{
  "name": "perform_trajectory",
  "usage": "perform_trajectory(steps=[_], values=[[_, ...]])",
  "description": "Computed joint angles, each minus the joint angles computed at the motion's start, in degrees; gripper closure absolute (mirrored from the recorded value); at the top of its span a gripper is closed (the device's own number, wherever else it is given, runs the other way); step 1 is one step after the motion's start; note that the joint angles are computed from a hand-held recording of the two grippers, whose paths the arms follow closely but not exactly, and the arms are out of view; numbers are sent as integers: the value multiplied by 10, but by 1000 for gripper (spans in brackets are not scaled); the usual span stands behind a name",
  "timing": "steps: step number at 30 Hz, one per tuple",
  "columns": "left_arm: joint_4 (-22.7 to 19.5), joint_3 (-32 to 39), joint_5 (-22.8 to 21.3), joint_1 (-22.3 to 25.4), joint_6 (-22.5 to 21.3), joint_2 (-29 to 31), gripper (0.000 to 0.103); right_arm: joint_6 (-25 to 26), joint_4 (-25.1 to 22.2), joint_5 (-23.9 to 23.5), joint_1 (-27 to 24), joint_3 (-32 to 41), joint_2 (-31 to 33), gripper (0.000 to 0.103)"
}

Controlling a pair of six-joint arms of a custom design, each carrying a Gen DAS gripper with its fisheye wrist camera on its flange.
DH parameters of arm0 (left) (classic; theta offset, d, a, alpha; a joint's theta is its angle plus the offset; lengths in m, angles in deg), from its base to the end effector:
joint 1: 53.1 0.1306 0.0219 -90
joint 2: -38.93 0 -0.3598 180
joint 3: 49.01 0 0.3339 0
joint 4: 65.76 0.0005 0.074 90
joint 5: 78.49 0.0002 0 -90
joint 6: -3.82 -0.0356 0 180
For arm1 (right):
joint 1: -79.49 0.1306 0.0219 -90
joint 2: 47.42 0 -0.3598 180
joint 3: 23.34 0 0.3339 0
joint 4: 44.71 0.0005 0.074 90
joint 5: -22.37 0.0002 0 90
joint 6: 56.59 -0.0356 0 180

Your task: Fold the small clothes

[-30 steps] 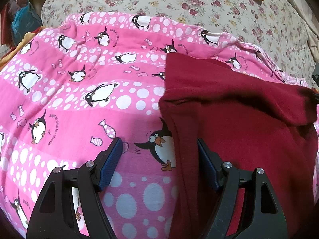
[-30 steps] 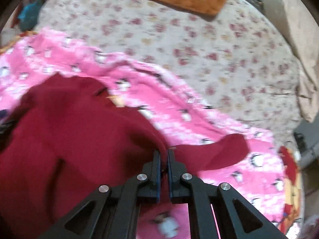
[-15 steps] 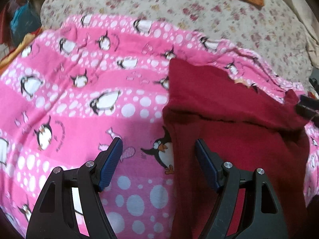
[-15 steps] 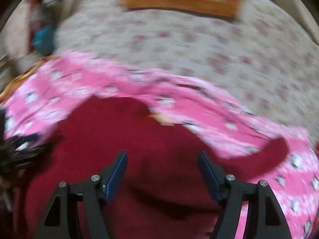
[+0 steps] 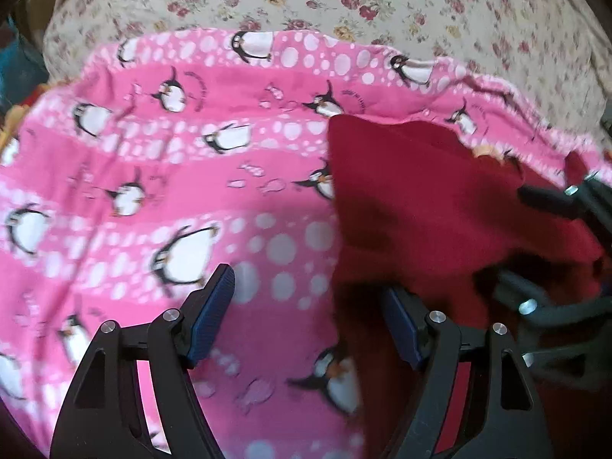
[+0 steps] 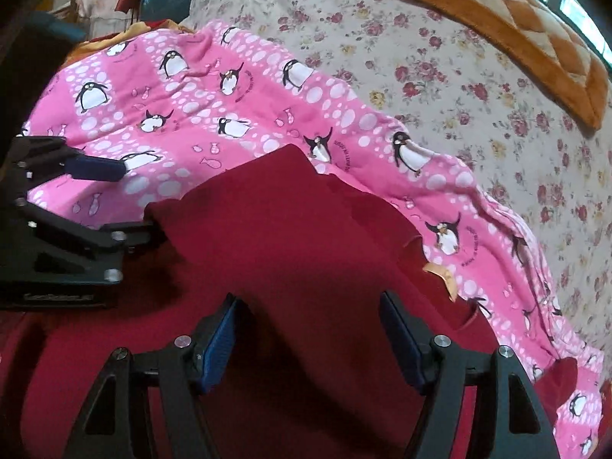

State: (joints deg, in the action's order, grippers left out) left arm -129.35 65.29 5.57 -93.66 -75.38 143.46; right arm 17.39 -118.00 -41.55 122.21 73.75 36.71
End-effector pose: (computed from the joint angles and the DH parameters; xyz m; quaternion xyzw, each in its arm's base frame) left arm 0.3862 -0.3264 0.4471 0.2282 0.9216 -0.0900 0.3008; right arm 0.2775 0.2343 0.4712 -0.1612 0.9296 -0.0677 0.3243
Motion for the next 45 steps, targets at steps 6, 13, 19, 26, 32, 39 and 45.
perform_trajectory(steps=[6,13,19,26,32,39,45], values=[[43,-30,47,14,8,-21,84,0,22,-40,-7,9,21,72],[51,-60,110,38,68,-40,86,-18,80,-196,-36,28,0,54],[49,-56,124,40,76,-34,86,-40,63,-205,-95,95,51,35],[48,-57,131,44,69,-34,86,18,19,-225,-139,181,174,51],[47,-58,143,53,77,-42,86,60,17,-216,-117,217,209,99],[42,-55,143,57,77,-38,86,12,39,-174,-94,222,233,99],[52,-58,133,59,88,-49,86,-17,10,-182,-93,160,126,45]])
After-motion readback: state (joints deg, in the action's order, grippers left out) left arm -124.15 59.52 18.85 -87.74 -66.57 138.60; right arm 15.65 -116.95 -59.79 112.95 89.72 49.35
